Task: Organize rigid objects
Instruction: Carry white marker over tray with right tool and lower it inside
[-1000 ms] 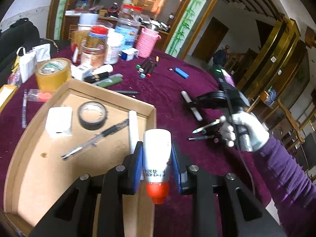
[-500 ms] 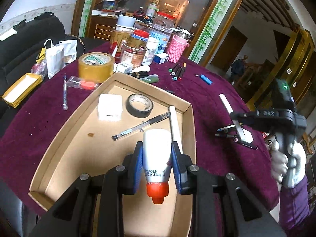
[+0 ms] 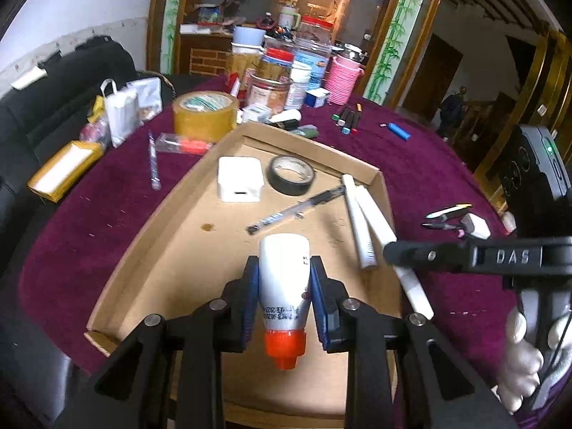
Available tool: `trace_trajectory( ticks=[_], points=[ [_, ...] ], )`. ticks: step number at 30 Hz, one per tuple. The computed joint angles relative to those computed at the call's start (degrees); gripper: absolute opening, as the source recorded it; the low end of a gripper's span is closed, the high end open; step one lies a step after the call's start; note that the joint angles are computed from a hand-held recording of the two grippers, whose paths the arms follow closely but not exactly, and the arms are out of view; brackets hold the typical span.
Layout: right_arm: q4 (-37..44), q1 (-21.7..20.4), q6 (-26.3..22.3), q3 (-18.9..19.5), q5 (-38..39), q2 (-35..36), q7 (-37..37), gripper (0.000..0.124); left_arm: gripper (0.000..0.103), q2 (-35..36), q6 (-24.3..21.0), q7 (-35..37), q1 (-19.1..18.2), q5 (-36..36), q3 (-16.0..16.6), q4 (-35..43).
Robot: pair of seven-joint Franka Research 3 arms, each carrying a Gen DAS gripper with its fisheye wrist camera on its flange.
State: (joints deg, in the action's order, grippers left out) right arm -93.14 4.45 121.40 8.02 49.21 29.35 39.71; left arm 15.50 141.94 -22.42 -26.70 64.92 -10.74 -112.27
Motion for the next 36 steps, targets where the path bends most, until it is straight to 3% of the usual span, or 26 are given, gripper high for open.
trace_trajectory(
  ticks=[7,11,24,36],
  points=[
    [-1.83,2.26,4.64,0.36,-1.73,-0.91,-0.53,0.014,0.026,0.72,-11.16,3.84,-1.89,-1.18,-0.59,2.22],
    [-2.03,3.16,6.11,0.37,-2.87,-0.98,-0.39,0.014,0.026,1.01,-13.47,4.95,-2.15,-1.24,-0.72,2.68],
    [6.9,6.5,5.28,0.02,-12.22,5.93,8.49,0.014,0.026,1.64,-12.33,6.17,-0.98,-2.33,-0.25,2.61],
    [15.72,8.7,5.59,-0.12,-18.95,11.46,16.27,0.014,0.026,4.67,-7.28,11.29,1.37,-6.19,1.2,4.65]
  ],
)
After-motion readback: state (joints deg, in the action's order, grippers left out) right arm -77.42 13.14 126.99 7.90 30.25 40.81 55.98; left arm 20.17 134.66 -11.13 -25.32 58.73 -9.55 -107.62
